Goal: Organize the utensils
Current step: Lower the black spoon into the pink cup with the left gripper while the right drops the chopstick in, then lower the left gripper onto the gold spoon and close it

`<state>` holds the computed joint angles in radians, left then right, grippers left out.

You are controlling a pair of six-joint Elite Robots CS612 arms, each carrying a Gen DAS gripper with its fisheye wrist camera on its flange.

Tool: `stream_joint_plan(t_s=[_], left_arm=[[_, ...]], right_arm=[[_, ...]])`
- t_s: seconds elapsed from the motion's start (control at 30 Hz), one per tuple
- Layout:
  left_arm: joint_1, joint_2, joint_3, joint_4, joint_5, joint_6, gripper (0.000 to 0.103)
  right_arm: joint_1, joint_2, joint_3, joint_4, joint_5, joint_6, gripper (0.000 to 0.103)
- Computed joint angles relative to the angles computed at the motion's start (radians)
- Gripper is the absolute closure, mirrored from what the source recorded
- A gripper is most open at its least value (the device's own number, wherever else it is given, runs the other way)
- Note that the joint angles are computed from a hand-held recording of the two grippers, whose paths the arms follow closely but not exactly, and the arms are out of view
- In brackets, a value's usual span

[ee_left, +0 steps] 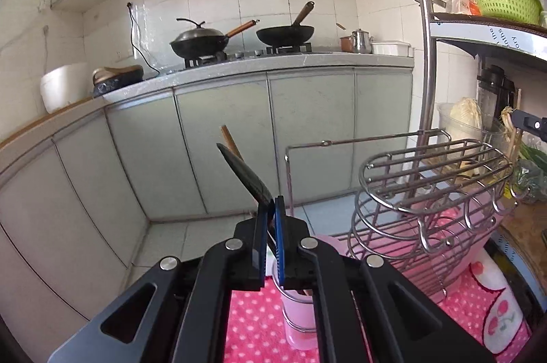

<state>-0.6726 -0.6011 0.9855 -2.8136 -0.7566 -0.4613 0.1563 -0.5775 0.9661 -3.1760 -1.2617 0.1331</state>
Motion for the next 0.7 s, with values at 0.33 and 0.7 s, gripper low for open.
stream_joint_plan(t_s=[0.33, 0.7], left_arm=[[0.032, -0.059, 0.118, -0.092, -0.222, -0.191, 0.076], [0.012, -0.103, 0.198, -0.124, -0.206, -0.249, 0.074]], right_arm=[[-0.003, -0.023, 0.031, 0.050, 0.006, 0.005, 0.086], [-0.010, -0.067, 0.112, 0.006, 0.008, 0.012, 0.063]])
